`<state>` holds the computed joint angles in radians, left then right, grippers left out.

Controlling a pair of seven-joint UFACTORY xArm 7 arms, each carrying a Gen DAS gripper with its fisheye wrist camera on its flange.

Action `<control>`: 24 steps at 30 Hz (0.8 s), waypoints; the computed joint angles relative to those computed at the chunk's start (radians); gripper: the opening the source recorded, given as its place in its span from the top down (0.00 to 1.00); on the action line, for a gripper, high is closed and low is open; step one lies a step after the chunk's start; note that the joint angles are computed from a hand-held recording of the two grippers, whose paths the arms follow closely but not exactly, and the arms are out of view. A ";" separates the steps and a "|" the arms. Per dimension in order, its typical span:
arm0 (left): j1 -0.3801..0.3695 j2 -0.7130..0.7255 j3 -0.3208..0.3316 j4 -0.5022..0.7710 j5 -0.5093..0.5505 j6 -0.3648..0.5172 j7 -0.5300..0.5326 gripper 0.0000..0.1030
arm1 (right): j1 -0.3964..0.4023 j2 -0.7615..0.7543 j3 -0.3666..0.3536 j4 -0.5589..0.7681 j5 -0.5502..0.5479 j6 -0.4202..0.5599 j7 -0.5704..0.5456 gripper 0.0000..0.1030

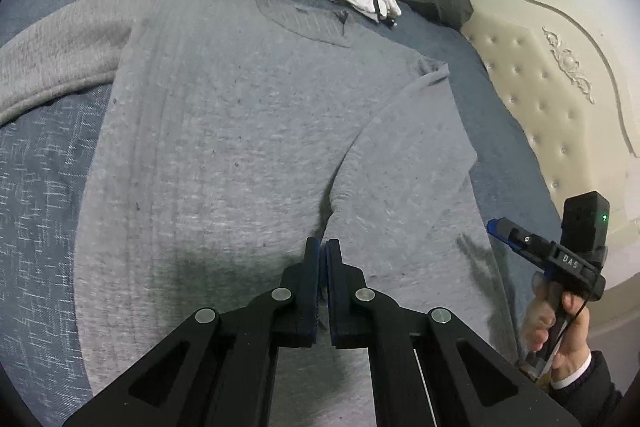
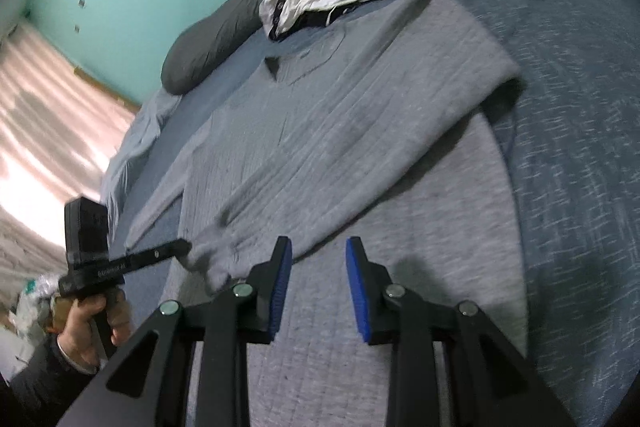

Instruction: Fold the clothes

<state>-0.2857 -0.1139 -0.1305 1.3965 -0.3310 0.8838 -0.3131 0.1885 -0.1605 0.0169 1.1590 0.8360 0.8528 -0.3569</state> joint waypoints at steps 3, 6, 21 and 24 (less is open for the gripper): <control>0.004 -0.014 0.006 0.001 -0.007 -0.005 0.006 0.97 | -0.009 -0.010 -0.008 -0.005 -0.001 -0.006 0.006 0.73; 0.014 -0.051 0.012 -0.004 0.017 0.001 0.001 0.97 | -0.015 -0.014 -0.012 0.001 -0.024 -0.005 0.008 0.73; 0.063 -0.123 0.055 -0.077 0.014 0.026 0.004 0.97 | -0.083 0.131 -0.001 0.154 -0.285 -0.033 0.042 0.54; 0.068 -0.120 0.060 -0.085 0.003 0.017 0.005 0.97 | -0.091 0.197 0.016 0.214 -0.381 -0.041 0.079 0.54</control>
